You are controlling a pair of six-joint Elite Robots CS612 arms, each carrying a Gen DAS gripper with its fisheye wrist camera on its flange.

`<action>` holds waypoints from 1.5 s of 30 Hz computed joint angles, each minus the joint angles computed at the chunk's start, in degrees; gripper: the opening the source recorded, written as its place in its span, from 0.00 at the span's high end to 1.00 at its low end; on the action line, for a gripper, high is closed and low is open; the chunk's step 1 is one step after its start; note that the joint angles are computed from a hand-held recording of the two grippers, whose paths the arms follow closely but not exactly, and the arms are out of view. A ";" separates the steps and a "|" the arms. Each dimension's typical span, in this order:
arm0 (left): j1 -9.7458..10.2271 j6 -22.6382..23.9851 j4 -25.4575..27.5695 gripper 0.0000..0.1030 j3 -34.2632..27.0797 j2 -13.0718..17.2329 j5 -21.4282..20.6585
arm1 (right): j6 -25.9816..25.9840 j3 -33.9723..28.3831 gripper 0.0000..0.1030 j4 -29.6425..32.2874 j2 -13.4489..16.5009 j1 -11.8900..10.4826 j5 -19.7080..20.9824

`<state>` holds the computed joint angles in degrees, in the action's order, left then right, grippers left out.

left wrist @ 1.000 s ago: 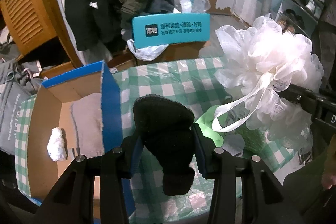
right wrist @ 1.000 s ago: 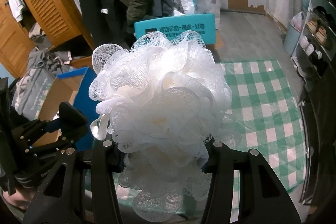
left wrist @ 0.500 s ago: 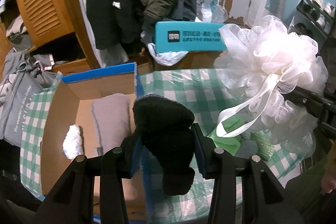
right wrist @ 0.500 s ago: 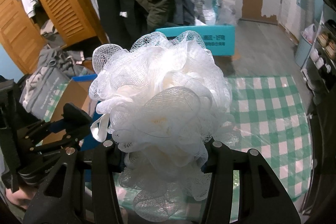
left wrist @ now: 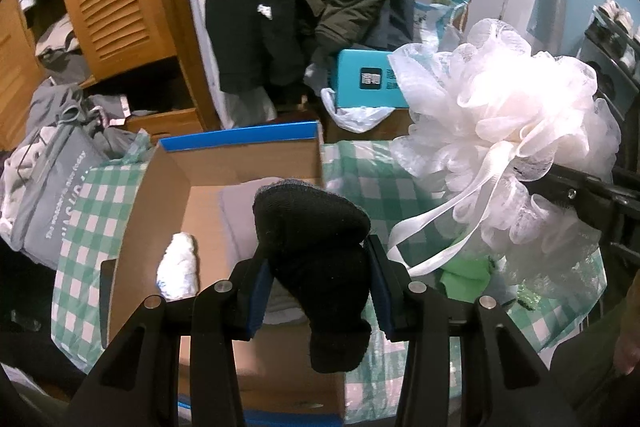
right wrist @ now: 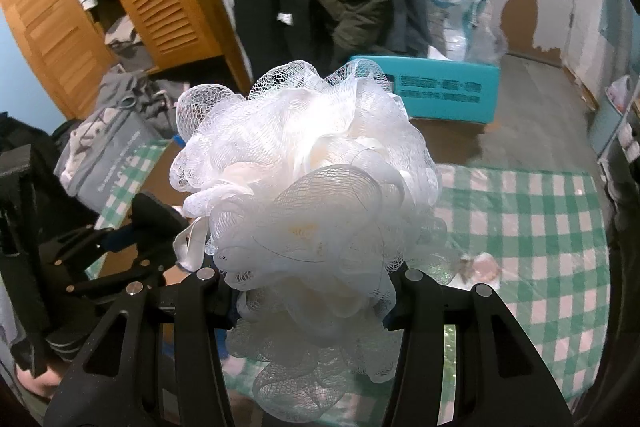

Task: Organize soft objects
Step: 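Carry the black sock and bath puff toward the cardboard box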

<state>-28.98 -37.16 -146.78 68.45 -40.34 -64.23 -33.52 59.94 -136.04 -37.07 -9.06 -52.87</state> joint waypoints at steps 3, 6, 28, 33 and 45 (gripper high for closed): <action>0.31 -0.98 -0.22 0.57 1.03 -0.55 0.45 | -0.93 0.13 0.53 0.49 -0.18 0.66 0.01; 0.67 -2.11 -0.34 0.57 2.07 -0.99 0.65 | -1.74 0.23 0.53 0.94 -0.30 1.24 0.07; 3.77 -10.88 1.81 0.57 8.18 -3.38 0.56 | -5.62 -3.78 0.53 5.40 2.05 6.89 -3.99; 4.66 -12.27 1.78 0.57 8.15 -2.83 -1.55 | -5.85 -5.79 0.53 7.28 3.33 8.03 -5.25; 5.46 -15.27 3.76 0.52 7.27 -2.42 -1.47 | -8.10 -9.58 0.46 11.98 5.90 9.79 -5.48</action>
<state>-23.52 -52.43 -143.02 75.72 -42.75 -65.69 -41.61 50.36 -124.06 -31.16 0.73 -58.35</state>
